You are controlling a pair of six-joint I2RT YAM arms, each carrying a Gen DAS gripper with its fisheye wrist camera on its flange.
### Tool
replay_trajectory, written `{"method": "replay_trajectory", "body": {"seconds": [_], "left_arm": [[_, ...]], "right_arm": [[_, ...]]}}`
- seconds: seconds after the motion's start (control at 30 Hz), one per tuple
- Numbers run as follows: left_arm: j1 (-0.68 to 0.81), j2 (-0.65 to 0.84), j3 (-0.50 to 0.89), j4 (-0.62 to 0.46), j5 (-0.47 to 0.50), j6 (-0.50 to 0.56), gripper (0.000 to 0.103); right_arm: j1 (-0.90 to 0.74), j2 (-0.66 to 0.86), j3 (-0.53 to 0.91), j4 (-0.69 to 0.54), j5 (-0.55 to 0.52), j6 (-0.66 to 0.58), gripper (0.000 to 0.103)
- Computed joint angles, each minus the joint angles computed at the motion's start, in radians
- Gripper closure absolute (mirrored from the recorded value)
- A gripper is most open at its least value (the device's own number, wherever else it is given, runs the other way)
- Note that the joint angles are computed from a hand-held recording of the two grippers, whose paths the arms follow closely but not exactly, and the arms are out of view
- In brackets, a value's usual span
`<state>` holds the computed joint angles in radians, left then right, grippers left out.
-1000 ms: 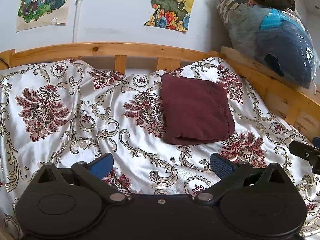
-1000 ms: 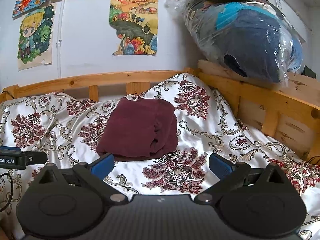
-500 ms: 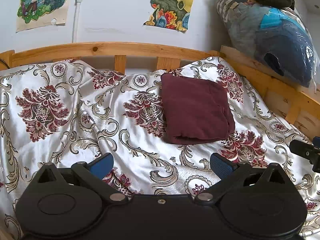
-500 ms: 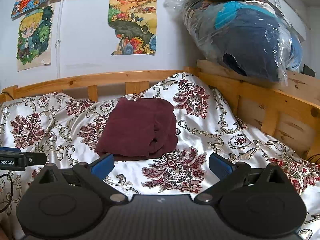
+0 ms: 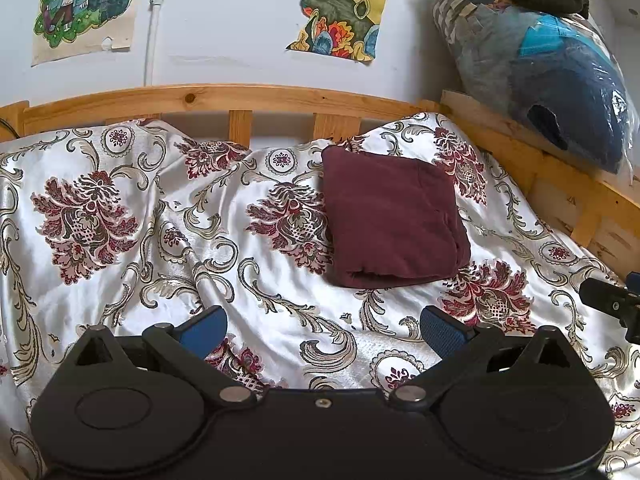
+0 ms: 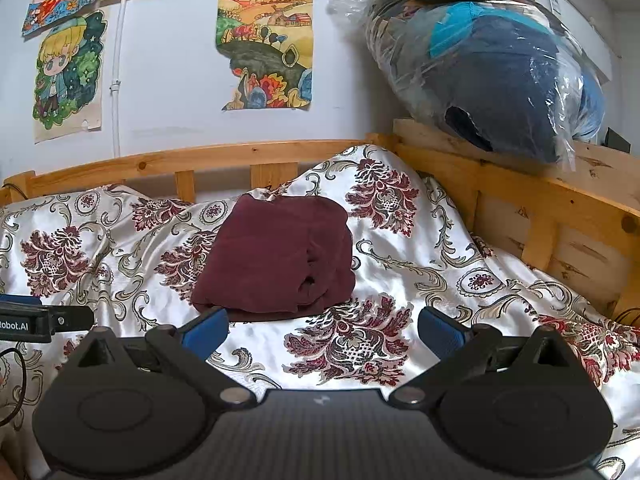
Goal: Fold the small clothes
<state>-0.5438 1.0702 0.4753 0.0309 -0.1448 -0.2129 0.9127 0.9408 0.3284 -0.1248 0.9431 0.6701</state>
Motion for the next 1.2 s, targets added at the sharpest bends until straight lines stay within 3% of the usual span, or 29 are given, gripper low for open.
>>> {"method": "replay_trajectory", "body": {"seconds": [0.47, 0.67, 0.8, 1.2], "left_arm": [[0.013, 0.001, -0.001, -0.003, 0.015, 0.010, 0.001], [0.006, 0.033, 0.040, -0.058, -0.039, 0.045, 0.001], [0.026, 0.033, 0.044, -0.076, 0.003, 0.050, 0.001], [0.001, 0.037, 0.044, -0.072, -0.015, 0.057, 0.001]], "right_arm": [[0.000, -0.001, -0.003, 0.003, 0.000, 0.000, 0.000], [-0.004, -0.002, -0.004, 0.006, -0.004, -0.003, 0.000], [-0.003, -0.001, -0.004, 0.003, -0.004, 0.000, 0.000], [-0.004, 0.012, -0.005, 0.008, -0.009, 0.015, 0.000]]}}
